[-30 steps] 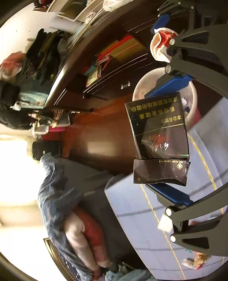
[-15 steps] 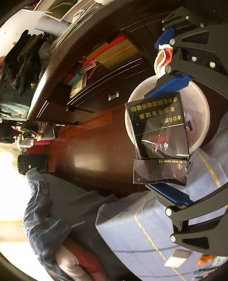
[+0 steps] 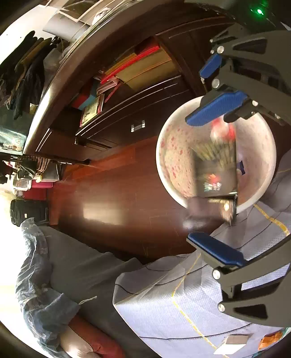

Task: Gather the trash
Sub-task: 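Carry the black box over the wastebasket and open the left tool, then move both open tools back over the table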

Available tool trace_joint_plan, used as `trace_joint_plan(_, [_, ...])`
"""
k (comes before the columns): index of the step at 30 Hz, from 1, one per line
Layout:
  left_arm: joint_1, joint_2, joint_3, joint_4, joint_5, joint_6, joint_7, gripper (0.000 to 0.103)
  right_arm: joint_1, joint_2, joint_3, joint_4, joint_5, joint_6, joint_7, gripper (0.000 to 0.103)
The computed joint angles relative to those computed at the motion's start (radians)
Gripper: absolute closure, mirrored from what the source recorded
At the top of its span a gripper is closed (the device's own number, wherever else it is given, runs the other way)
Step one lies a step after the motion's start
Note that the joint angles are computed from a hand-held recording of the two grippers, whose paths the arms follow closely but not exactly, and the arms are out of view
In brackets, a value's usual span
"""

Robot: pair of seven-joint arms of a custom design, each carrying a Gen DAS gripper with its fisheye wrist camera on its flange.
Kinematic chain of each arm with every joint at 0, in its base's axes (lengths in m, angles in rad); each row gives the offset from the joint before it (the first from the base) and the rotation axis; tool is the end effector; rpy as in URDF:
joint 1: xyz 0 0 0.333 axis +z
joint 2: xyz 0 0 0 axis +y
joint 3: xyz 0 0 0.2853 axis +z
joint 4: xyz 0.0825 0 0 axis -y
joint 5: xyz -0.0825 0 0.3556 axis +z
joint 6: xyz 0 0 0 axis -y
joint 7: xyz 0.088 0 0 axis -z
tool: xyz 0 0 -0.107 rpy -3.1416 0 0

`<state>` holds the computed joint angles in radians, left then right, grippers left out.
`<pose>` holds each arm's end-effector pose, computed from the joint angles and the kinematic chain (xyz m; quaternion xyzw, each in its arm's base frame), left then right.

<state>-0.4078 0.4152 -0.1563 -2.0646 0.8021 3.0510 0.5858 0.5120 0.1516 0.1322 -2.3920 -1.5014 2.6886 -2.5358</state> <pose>0.4695 -0.3583 0.2802 -0.5567 0.7760 -0.2706 0.1212 0.3565 0.3094 0.2463 -0.6027 0.7216 -0.2374 0.2441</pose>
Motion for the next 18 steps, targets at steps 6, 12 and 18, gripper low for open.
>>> trace_joint_plan(6, [0.004,-0.020,0.002,-0.020,-0.009,0.014,-0.003,0.005,0.011,-0.008,0.009,-0.002,0.042,-0.017,-0.043,0.013])
trace_joint_plan(12, [-0.047,-0.105,0.094,-0.090,0.110,0.030,-0.152,0.005,0.018,-0.044,0.021,-0.019,0.093,-0.017,-0.082,0.011])
trace_joint_plan(18, [-0.061,-0.229,0.163,-0.181,0.376,-0.067,-0.419,0.004,0.041,-0.090,0.051,-0.015,0.149,-0.031,-0.140,0.007])
